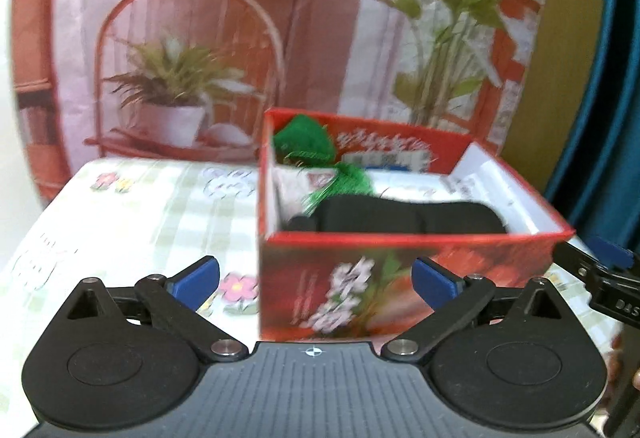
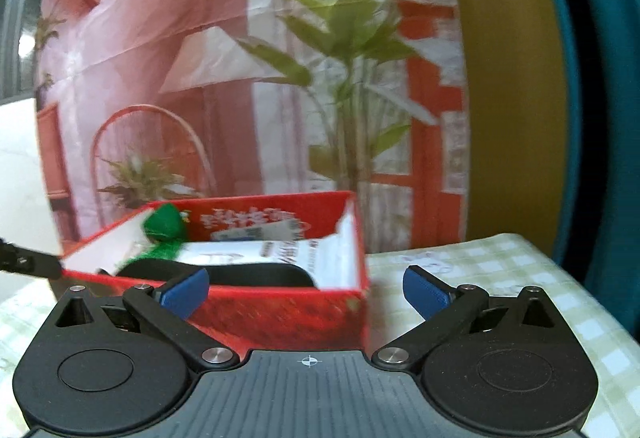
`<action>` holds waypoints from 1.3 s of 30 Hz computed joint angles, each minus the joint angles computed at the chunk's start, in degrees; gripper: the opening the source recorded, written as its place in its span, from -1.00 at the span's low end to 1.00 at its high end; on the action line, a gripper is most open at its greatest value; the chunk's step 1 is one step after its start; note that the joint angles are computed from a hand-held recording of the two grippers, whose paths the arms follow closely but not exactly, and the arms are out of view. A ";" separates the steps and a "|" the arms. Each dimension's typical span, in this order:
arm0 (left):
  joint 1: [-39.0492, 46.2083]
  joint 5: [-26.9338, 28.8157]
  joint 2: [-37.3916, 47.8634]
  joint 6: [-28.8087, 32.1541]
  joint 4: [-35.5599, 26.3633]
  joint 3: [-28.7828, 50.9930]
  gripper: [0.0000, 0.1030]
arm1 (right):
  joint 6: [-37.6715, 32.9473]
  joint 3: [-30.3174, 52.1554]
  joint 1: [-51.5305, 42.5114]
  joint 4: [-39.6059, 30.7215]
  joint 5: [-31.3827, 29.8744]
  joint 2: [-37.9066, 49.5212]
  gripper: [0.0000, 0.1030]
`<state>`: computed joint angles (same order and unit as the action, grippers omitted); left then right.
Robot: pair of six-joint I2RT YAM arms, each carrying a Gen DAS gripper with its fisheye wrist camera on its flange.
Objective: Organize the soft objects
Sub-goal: 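Move both tools back to the pink knitted roll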
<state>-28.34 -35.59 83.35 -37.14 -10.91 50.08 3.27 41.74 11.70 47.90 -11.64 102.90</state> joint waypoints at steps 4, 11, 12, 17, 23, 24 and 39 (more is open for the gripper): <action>-0.65 0.76 3.43 -3.58 -1.75 -0.26 1.00 | -1.18 -0.22 0.24 -3.07 1.37 1.68 0.99; -0.55 3.70 10.94 -6.09 0.14 -0.18 1.00 | -5.23 2.01 3.24 -8.41 4.81 4.92 0.99; -0.25 4.21 11.68 -6.17 0.35 -0.16 1.00 | -5.66 2.59 3.63 -9.40 5.64 5.39 0.99; 1.18 6.83 13.32 -6.69 1.09 -1.20 1.00 | -6.47 5.71 4.56 -14.97 7.84 8.22 0.99; 1.03 6.31 13.87 -6.63 2.75 -2.78 1.00 | -6.88 8.25 5.03 -18.81 7.62 9.92 0.99; 0.93 6.05 13.85 -6.65 3.38 -3.26 1.00 | -6.57 8.45 4.92 -19.09 7.32 10.09 0.99; 0.61 5.50 14.71 -7.29 3.16 -2.63 1.00 | -3.47 13.34 2.42 -26.20 1.91 12.14 0.99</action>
